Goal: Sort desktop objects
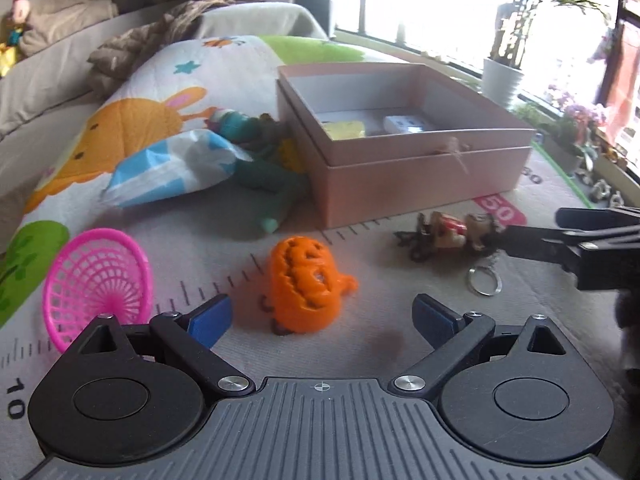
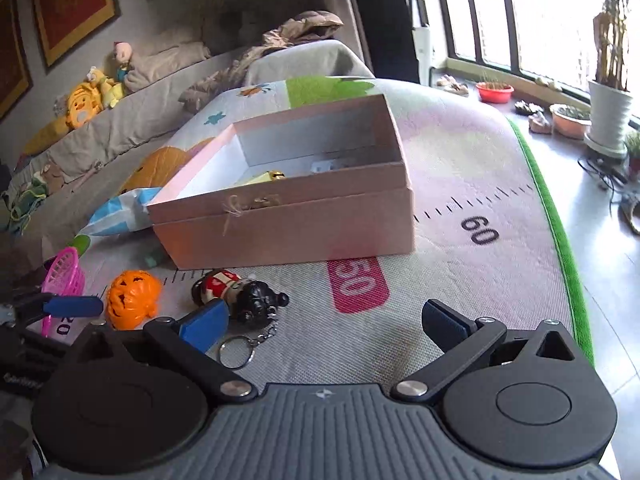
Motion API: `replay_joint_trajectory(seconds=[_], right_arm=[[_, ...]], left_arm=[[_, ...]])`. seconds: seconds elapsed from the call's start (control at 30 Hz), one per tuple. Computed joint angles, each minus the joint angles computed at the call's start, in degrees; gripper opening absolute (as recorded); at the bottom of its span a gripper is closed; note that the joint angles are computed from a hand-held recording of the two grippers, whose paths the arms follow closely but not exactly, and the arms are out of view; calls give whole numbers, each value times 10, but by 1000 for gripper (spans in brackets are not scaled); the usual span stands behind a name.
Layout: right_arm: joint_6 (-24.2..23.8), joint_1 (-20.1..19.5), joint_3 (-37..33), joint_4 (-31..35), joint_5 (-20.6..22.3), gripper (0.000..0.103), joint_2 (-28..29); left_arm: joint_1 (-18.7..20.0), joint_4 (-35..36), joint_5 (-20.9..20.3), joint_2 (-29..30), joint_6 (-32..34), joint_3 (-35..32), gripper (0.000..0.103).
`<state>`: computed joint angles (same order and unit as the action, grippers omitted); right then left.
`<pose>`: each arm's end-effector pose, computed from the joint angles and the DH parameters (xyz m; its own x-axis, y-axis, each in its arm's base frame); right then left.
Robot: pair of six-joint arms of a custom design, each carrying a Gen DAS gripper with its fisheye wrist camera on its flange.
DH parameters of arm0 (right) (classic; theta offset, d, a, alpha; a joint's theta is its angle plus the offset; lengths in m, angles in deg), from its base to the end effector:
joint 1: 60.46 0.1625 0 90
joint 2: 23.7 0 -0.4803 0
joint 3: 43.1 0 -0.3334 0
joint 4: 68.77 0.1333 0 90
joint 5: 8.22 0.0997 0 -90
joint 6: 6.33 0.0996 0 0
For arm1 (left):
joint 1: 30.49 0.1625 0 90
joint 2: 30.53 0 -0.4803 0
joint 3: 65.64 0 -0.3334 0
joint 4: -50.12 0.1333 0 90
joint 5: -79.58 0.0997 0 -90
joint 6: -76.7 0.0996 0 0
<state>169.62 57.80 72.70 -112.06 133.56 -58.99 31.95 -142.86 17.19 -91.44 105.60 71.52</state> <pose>0.2548 -0.3578 -0.0055 -0.8188 0.2198 0.5303 -0.3451 0.5497 -0.7608 -0.0452 -0.4744 0.2244 -0.5725 0.5798 -0.5798 0.7880 0.5844 -0.1937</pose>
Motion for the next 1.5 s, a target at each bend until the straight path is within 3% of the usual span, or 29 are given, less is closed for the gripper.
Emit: replay_joint_trajectory(seconds=[0.07,0.13,0.17,0.27,0.4,0.47,0.53,0.57,0.67,0.73,0.8,0.9,1.03,1.13,1.3,1.43,1.5], right_arm=[[-68,10,-7,-10,3,99,3],[-123,18,-27,18,-4,89,2],[-133,19,-39,48,-13,82,1],[-154,18,-91,153,-26,64,12],[-225,15,-137,188,-15,63,40],[-231,10,-154,211,-25,57,49],[-203,3,-178,261,-36,50,56],[-181,0,-189,289,-42,41,58],[-128,-1,-199,331,-61,32,55],[-105,4,-193,339,-62,30,52],[-78,11,-186,354,-62,30,47],[-32,21,-165,373,-69,30,34],[26,36,-133,388,-78,30,11],[43,58,-112,375,-59,30,-11],[-19,94,-80,286,-41,30,-87],[-83,85,-84,217,-42,30,-129],[-88,65,-108,225,-57,30,-135]], left_arm=[[0,-9,12,9,-8,-8,82],[0,-22,16,15,-12,-10,69],[0,-31,18,14,-11,-7,53],[-3,-35,25,4,-1,4,43],[4,7,14,-37,-1,18,42],[10,54,-7,-68,-1,22,44],[8,72,-12,-83,0,29,48],[4,64,-7,-83,0,34,58],[-6,-6,17,-55,4,43,79],[-6,-30,24,-32,-3,30,79],[-5,-36,31,-11,-11,13,79],[-4,-59,41,12,-3,2,69],[-4,-58,34,10,12,9,37],[-22,-60,22,-17,24,30,36],[-63,-93,-45,-59,61,37,36],[-84,-131,-67,-26,90,6,36],[-91,-167,-67,11,99,-20,38]])
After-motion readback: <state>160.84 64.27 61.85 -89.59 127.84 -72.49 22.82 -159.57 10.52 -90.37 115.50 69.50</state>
